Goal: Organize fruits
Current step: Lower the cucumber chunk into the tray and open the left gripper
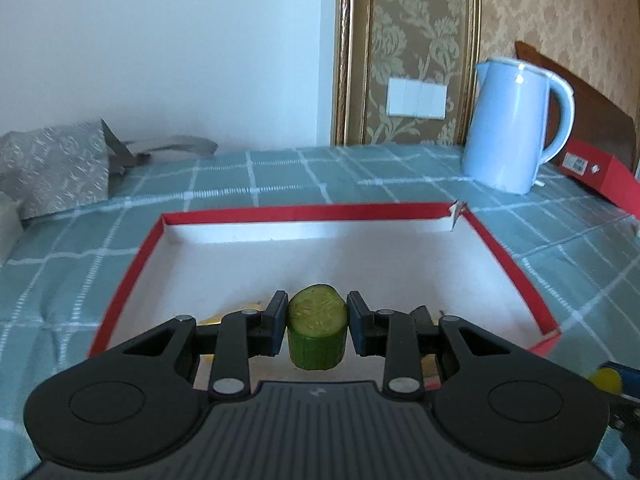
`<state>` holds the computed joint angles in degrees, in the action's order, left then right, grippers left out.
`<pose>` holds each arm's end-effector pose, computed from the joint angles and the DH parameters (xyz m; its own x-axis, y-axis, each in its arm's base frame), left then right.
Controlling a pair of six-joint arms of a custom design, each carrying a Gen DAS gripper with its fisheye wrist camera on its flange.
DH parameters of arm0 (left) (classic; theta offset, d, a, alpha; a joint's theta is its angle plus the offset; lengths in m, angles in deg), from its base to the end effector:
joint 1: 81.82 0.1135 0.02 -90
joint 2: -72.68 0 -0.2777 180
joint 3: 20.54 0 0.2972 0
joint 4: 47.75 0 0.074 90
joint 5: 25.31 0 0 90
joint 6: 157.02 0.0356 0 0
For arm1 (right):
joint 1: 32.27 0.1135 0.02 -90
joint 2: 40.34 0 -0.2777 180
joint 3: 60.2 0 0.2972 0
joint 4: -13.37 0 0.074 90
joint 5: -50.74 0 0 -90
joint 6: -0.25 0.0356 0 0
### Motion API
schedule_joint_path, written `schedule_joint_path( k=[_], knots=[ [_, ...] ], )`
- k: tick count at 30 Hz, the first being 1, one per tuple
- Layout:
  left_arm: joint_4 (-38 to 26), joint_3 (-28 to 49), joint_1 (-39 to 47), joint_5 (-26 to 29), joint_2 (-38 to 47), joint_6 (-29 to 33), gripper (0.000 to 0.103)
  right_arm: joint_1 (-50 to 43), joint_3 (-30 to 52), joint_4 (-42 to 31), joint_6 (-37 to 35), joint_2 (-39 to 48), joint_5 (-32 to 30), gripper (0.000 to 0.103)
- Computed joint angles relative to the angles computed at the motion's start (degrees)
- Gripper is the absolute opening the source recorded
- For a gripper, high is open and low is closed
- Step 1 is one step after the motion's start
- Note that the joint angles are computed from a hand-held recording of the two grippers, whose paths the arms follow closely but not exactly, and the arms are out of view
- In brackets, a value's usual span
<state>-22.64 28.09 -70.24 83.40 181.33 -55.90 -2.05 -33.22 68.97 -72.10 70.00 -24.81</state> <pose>0.3409 0.0582 0.0575 -0.5371 0.0764 -0.8401 0.1744 0.9844 -0.0220 0.2178 0.1166 0.0282 -0.4735 0.0640 -0.8785 -0.1606 0.9744 0.1576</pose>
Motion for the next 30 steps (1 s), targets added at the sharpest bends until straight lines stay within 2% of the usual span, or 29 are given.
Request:
schedule_joint_path(
  k=[7,8,11,12,14,17,22,28,30],
  knots=[
    [-0.58,3.88,-1.4,-2.9,3.66,-0.4,0.032,-0.35,0.38,-0.93,0.27,-0.11,-0.88,0.033],
    [-0.32,3.95,-1.57,-3.35,3.74,-0.29,0.037,-0.4,0.48,-1.13,0.33,-0.09,-0.98,0.033],
    [2.87,2.47,-1.5,-2.47,3.65,0.43,0.064,-0.68,0.63,-1.58,0.68,-0.13,-1.36,0.033],
    [4.95,1.35,-1.7,-2.98,3.3,0.48,0.074,-0.72,0.68,-1.78,0.8,-0.15,-1.47,0.033],
    [9.79,-1.09,-2.33,-5.6,2.78,0.81,0.088,-0.85,0.75,-2.01,1.04,-0.2,-1.62,0.033],
    [14.17,-4.35,-1.45,-7.14,1.49,0.61,0.089,-1.12,0.77,-1.9,1.39,-0.08,-1.84,0.033],
    [13.83,-10.11,5.96,-1.05,-2.88,-1.52,0.089,-1.02,0.68,-1.76,1.62,-0.08,-1.64,0.033],
    [14.93,-16.64,15.56,5.76,-6.8,-0.92,0.089,-0.66,0.6,-0.37,1.5,0.66,-0.9,0.033],
    [13.21,-17.08,17.89,7.88,-7.1,0.06,0.091,-0.56,0.32,0.33,1.49,0.78,-0.66,0.033]
  ],
)
